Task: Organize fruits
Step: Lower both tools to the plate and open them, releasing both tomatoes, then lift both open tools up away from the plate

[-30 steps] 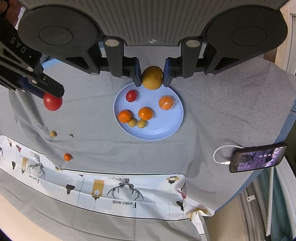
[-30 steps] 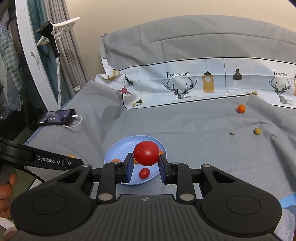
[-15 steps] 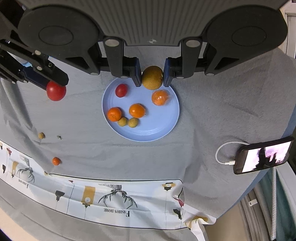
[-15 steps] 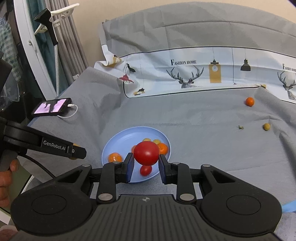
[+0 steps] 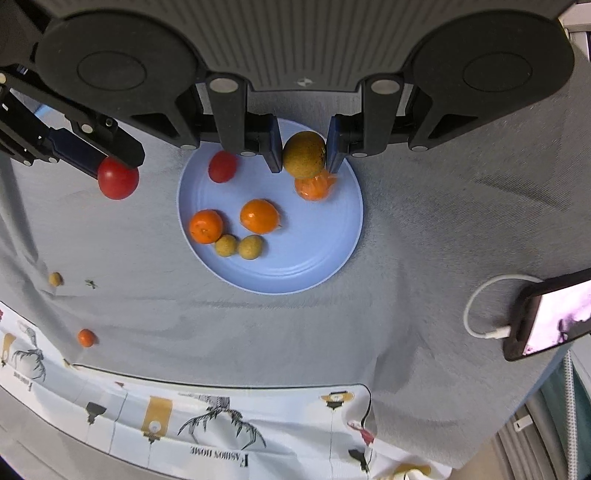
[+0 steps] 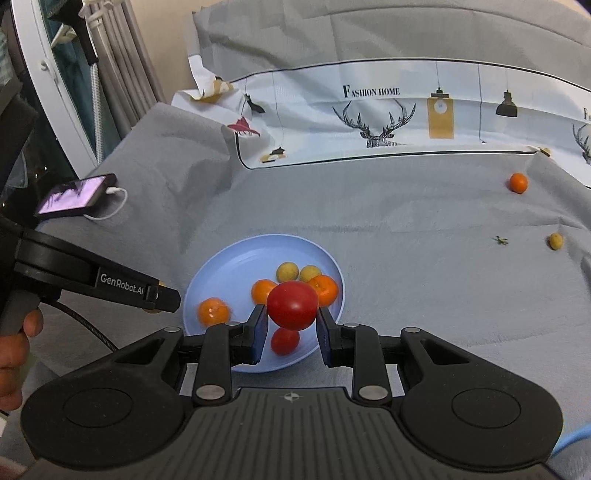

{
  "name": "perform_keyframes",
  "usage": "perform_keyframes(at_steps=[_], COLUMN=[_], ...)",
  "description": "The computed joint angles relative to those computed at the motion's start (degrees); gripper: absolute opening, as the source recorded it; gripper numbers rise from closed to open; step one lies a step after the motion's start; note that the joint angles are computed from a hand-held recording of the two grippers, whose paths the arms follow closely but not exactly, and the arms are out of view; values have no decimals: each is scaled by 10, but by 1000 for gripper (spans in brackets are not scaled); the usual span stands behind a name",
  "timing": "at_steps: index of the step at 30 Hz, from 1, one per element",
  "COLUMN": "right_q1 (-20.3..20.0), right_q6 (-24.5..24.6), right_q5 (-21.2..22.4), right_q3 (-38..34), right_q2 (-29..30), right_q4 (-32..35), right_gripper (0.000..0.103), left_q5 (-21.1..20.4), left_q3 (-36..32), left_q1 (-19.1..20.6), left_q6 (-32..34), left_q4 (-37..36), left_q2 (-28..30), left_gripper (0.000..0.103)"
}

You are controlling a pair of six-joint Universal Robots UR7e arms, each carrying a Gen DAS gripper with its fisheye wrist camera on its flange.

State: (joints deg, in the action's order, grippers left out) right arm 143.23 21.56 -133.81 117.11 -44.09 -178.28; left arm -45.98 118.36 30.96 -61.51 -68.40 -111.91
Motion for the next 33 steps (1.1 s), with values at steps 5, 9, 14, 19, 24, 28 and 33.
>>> perform_keyframes(at_steps=[5,9,14,19,24,28,33], right_q1=[-20,-35,-51,-65,-76,-64,-33], right_q6=[-17,-28,-37,-47,-44,-22,32], right_q5=[13,24,36,53,81,69,53], right_q3=[-15,-26,-38,-52,-68,-59,-30], right_q2=[19,34,50,64,67,52,13], right_q4=[2,5,9,17,41,58,106], right_gripper=[30,30,30,30,56,77,86], left_q5=[9,15,19,22,40,29,-5], left_q3=[4,7,10,12,12,-4,-12], left_q1=[46,82,113,138,128,111,48], left_q6=[43,73,100,123,110,68,-19], left_q4=[-48,-82,-111,-139,-137,-73,36], left_q2=[21,39,54,65,54,48,6], left_gripper=[28,28,28,68,103,103,103])
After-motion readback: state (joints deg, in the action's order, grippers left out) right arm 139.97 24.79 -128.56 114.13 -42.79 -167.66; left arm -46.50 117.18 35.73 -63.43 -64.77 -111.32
